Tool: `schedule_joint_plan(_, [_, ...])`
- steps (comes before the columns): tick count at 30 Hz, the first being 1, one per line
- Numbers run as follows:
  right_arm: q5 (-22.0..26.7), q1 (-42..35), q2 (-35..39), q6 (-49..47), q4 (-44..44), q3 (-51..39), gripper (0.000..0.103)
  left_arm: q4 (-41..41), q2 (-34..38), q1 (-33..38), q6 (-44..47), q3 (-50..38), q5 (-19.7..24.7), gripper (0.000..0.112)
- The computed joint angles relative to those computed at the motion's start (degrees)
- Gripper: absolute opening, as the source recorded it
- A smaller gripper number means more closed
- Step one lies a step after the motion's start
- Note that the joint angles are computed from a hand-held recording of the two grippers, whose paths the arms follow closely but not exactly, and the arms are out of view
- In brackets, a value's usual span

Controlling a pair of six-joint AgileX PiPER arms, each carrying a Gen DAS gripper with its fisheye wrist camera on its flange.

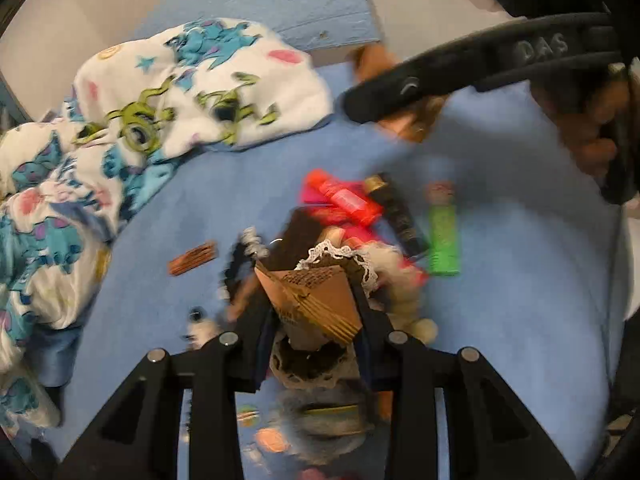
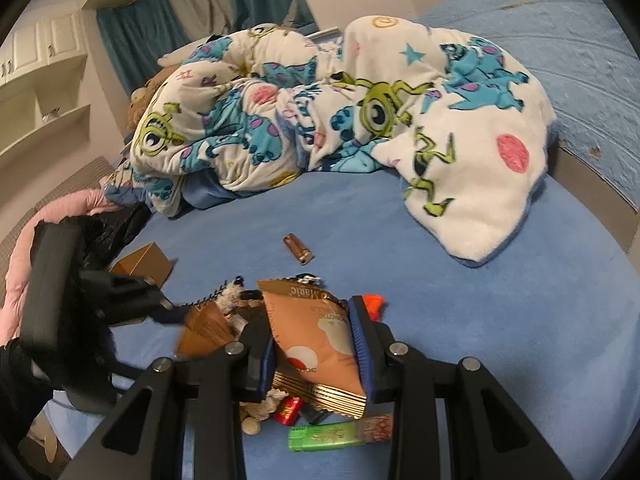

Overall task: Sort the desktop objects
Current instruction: 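Lift the brown snack from the heap with the left tool while the right tool holds the orange bag, then carry both snacks over the cardboard box and open both tools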

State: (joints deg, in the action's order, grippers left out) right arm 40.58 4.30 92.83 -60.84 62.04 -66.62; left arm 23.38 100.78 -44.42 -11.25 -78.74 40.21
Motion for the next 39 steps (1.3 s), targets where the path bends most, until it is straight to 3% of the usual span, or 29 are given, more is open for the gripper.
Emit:
schedule_joint_plan(2, [0.07, 0.41, -0.45, -0.78, 0.49, 0.36, 0.032, -5.7, -3.75, 0.93, -0.88, 3.15, -6.24, 0.035])
schedule_joint_plan(4, [1.08, 0.53, 0.0, -0.8, 1.51, 0.23, 0.032, -2.65, -0.9, 0.9, -0.14, 1.41, -3.5, 0.035])
schedule_joint_plan(7, [1.09, 2.32, 0.47, -0.64, 0.03, 0.32, 0.032, -5.25, -2.15, 0.6, 0.64, 2.52, -5.51, 0.035])
schedule_joint_plan(10, [1.48, 3.44, 2.17, -0.04, -1.12, 0.22, 0.032, -2.18, -2.11, -1.91, 1.8, 0.44, -2.17, 0.035])
schedule_joint_plan(12, [2.78, 3.21, 2.73, -1.13, -0.7, 0.56, 0.032, -1.94, -2.98, -1.99, 1.62, 0.79, -2.3, 0.035])
schedule_joint_plan(16, [1.47, 5.2, 4.38, 0.51, -3.52, 0.59, 0.032, -8.65, -8.3, 1.26, 4.27, 2.74, -7.38, 0.034])
schedule_joint_plan(22, [3.74, 4.45, 2.67, -2.69, 0.65, 0.98, 0.032, -18.13, -9.68, 5.95, 10.76, 2.13, -7.79, 0.034])
schedule_joint_plan(26, [5.98, 2.34, 0.41, -3.66, 2.41, 0.48, 0.032, -16.53, -12.42, 7.34, 5.96, 5.66, -10.15, 0.034])
schedule_joint_plan(28, [7.41, 1.97, 0.06, -3.61, 3.74, -0.36, 0.032, -8.25, -15.48, 6.99, -3.99, 8.53, -10.7, 0.034])
schedule_joint_plan(31, [5.33, 5.67, -0.97, 1.62, -1.16, -3.92, 0.032, 5.07, -22.45, 6.53, -20.2, 13.78, -6.79, 0.034])
schedule_joint_plan(34, [6.35, 10.54, -0.28, 5.99, -2.45, -8.86, 0.032, 9.9, -32.12, 8.54, -28.15, 19.61, -0.18, 0.034])
schedule_joint_plan(37, [6.43, 17.8, 2.52, 11.66, -4.25, -15.49, 0.032, 7.92, -40.07, 14.26, -24.24, 22.41, 6.41, 0.034])
schedule_joint_plan(39, [6.45, 23.63, 6.86, 16.93, -6.02, -22.3, 0.032, 3.66, -44.25, 22.39, -16.48, 23.75, 8.77, 0.034])
